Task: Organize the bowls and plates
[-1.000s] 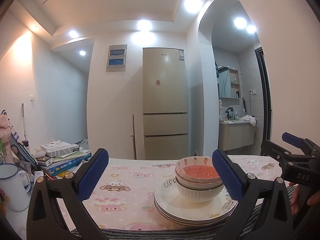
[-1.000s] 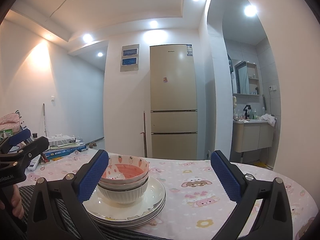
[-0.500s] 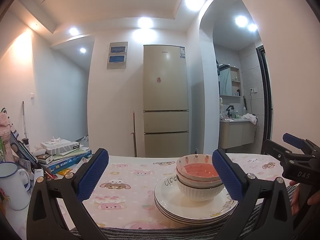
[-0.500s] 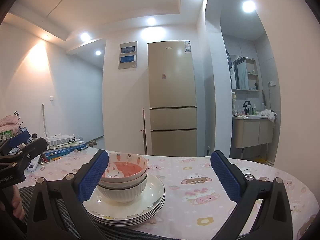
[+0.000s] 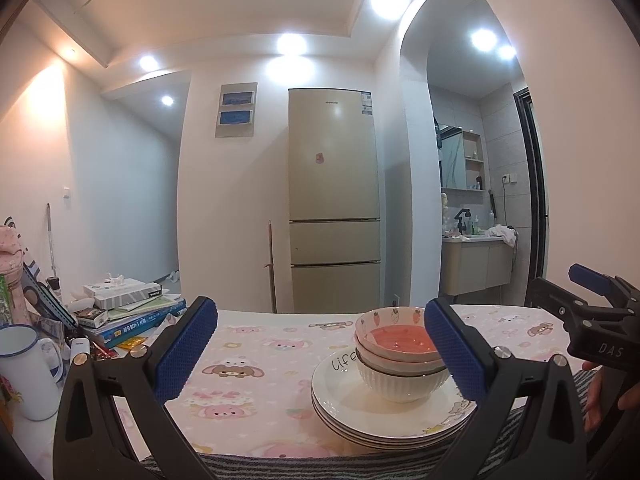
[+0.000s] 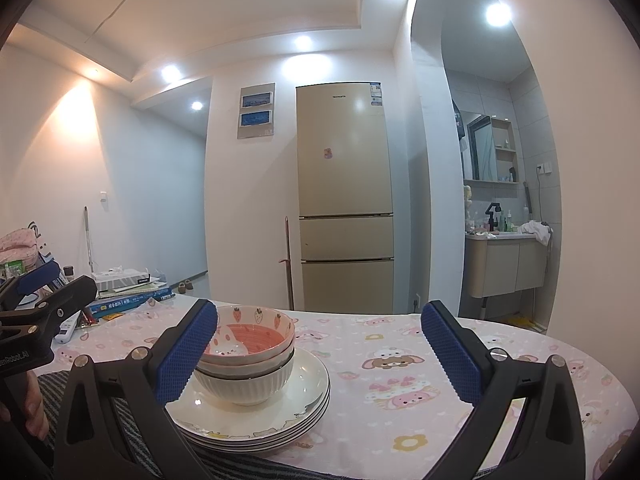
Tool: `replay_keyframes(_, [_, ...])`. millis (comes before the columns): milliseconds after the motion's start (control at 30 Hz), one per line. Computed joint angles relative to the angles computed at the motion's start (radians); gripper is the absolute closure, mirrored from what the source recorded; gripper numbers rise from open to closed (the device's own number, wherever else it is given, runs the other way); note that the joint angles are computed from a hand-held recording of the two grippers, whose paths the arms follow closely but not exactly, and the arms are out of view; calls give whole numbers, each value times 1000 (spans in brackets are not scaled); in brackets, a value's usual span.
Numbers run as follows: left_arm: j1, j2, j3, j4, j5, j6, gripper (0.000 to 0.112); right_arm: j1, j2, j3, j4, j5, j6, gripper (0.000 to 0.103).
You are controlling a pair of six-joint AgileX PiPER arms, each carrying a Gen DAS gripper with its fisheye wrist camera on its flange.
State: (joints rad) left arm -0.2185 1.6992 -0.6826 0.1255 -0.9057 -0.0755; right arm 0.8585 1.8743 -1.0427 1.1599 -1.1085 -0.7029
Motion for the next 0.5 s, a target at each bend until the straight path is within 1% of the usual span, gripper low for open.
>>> replay_keyframes(367, [2, 2, -4, 2, 7, -3, 9, 0, 2, -1, 0, -1, 0, 0])
replay_keyframes(500, [7, 4, 2, -2, -8, -11, 9, 0, 1, -1, 0, 0, 1, 0])
